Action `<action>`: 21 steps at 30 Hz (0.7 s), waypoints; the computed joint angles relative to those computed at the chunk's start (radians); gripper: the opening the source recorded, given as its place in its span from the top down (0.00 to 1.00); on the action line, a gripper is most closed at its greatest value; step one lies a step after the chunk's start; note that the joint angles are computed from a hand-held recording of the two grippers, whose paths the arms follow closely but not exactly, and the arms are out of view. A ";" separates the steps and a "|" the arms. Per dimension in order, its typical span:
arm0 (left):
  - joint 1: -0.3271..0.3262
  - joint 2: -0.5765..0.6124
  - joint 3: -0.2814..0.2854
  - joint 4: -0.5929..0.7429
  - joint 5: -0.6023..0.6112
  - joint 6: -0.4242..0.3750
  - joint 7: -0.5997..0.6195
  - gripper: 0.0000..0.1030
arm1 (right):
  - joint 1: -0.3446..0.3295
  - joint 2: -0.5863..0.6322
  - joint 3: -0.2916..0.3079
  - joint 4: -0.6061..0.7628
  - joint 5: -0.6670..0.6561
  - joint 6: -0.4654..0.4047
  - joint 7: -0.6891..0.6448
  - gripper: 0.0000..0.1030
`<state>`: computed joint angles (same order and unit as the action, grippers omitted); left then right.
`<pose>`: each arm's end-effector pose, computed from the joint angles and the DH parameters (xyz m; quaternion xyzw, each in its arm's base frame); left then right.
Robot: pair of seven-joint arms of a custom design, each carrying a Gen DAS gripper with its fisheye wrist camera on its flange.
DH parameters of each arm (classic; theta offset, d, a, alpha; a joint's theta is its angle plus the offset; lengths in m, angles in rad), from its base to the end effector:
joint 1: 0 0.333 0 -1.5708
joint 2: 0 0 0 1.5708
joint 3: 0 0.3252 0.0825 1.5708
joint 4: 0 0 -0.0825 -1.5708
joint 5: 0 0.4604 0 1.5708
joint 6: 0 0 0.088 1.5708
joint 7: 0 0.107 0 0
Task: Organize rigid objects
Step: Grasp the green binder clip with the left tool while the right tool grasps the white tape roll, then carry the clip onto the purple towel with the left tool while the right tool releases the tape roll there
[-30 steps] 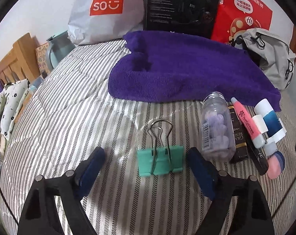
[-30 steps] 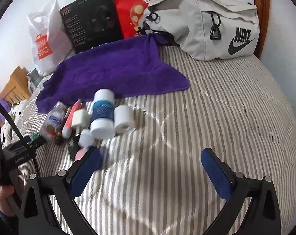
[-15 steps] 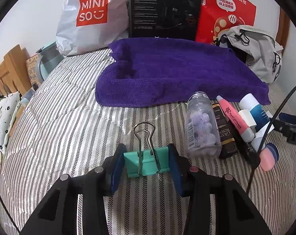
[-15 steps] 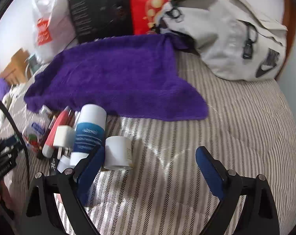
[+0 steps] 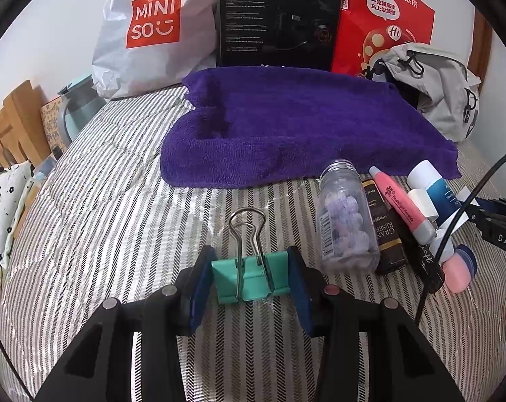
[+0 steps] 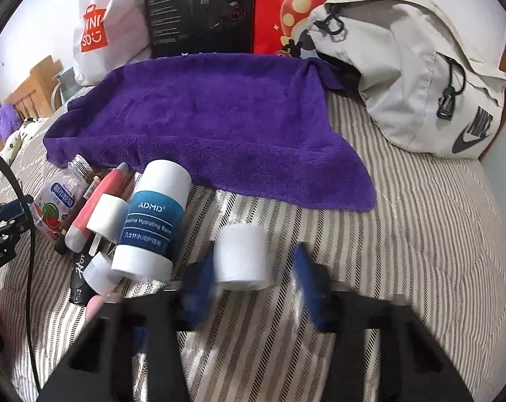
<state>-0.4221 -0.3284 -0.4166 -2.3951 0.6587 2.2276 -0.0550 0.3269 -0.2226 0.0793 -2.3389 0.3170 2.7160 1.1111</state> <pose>0.3653 -0.3799 0.4230 -0.7895 0.5149 -0.1865 0.2771 0.5343 0.2188 0.4596 -0.8460 0.4353 -0.1461 0.2710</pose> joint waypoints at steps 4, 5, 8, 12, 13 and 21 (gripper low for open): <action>-0.002 -0.014 0.007 -0.014 -0.009 0.019 0.010 0.60 | 0.012 0.001 -0.029 0.017 0.076 -0.056 -0.044 0.71; -0.002 -0.018 0.008 -0.015 -0.015 0.015 0.015 0.60 | 0.009 -0.001 -0.031 0.020 0.089 -0.067 -0.046 0.71; -0.002 -0.048 0.009 -0.026 -0.025 0.005 0.021 0.60 | -0.005 -0.019 -0.028 0.022 0.090 -0.089 -0.030 0.71; 0.006 -0.088 0.011 -0.029 -0.039 -0.011 0.043 0.60 | -0.004 -0.041 -0.034 0.031 0.116 -0.109 -0.044 0.71; 0.010 -0.093 0.010 -0.025 -0.039 -0.019 0.047 0.60 | -0.003 -0.043 -0.034 0.038 0.119 -0.116 -0.048 0.71; 0.060 -0.116 0.018 0.040 -0.004 -0.065 0.116 0.60 | 0.016 -0.029 -0.031 0.117 0.174 -0.157 -0.078 0.71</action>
<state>-0.3620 -0.4440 -0.3987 -2.3550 0.6548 2.1626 0.0614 0.3431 -0.2512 0.0484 -2.2216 0.4912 2.5593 1.0333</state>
